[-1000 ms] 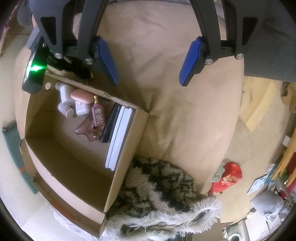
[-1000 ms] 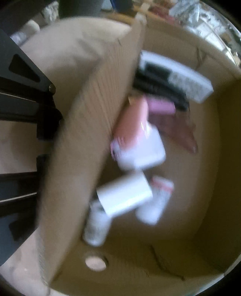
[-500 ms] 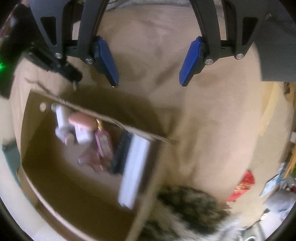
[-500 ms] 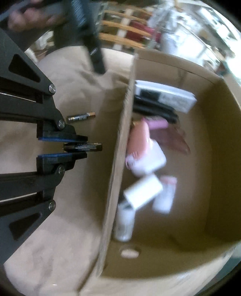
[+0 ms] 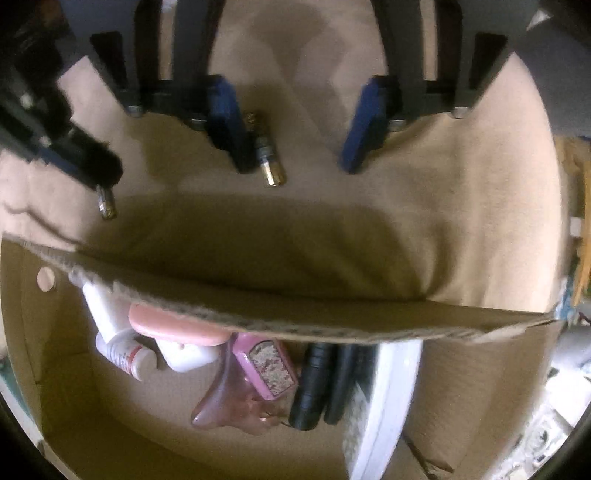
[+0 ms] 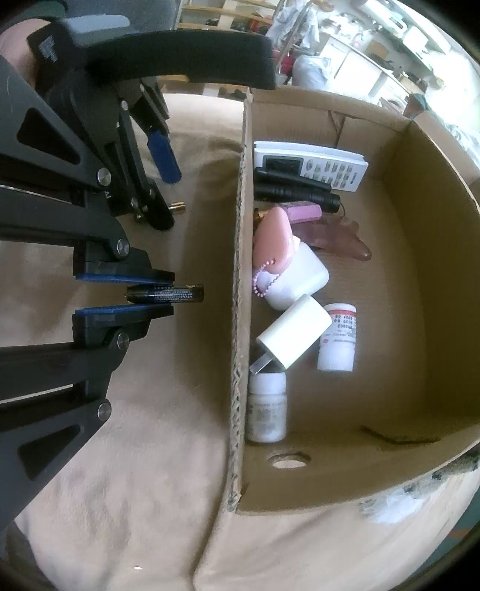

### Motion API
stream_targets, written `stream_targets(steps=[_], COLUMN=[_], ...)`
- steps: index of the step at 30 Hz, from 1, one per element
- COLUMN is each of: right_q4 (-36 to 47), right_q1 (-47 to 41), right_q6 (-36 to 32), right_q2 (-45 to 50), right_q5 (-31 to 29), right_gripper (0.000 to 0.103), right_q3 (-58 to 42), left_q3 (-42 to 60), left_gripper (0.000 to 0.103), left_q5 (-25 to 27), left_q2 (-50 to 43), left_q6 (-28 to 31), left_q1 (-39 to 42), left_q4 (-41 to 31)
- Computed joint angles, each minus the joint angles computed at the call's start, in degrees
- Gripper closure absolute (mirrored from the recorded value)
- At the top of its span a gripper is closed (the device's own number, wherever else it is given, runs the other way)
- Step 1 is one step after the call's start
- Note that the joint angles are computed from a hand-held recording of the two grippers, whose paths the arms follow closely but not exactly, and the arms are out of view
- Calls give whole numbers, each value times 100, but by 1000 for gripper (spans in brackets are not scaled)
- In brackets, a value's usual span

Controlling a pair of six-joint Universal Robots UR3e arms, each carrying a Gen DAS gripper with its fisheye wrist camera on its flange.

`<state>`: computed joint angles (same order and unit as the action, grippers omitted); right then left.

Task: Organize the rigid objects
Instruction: 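Grasp an AA battery with the right gripper while the left grasps another battery, then carry both held batteries down into the box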

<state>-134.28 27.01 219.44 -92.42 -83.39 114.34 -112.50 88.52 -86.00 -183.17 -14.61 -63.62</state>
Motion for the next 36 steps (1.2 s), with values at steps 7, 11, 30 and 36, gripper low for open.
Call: stream_targets(steps=[7,11,30,36], right_q4=[181,225,-10,-224], right_q1=[-137,-168,8,-193], right_q6=[-206,-220,-23,-162], right_q2=[-397,-557,-1584,-1710], right_q5=[43,48,22,69], right_gripper=[92,92,92,92], right_q3=[129,217,275,52], left_q3=[-411,-447,566,1483], left_gripper=[94,94,94,94], left_q5=[-154,-40,-274,-529], left_q2=[572,707,2297,2127], left_q6=[427,508,954,1260], left_q1=[451,726,1686,1889], left_q4=[-145,-145,-1628,-1852])
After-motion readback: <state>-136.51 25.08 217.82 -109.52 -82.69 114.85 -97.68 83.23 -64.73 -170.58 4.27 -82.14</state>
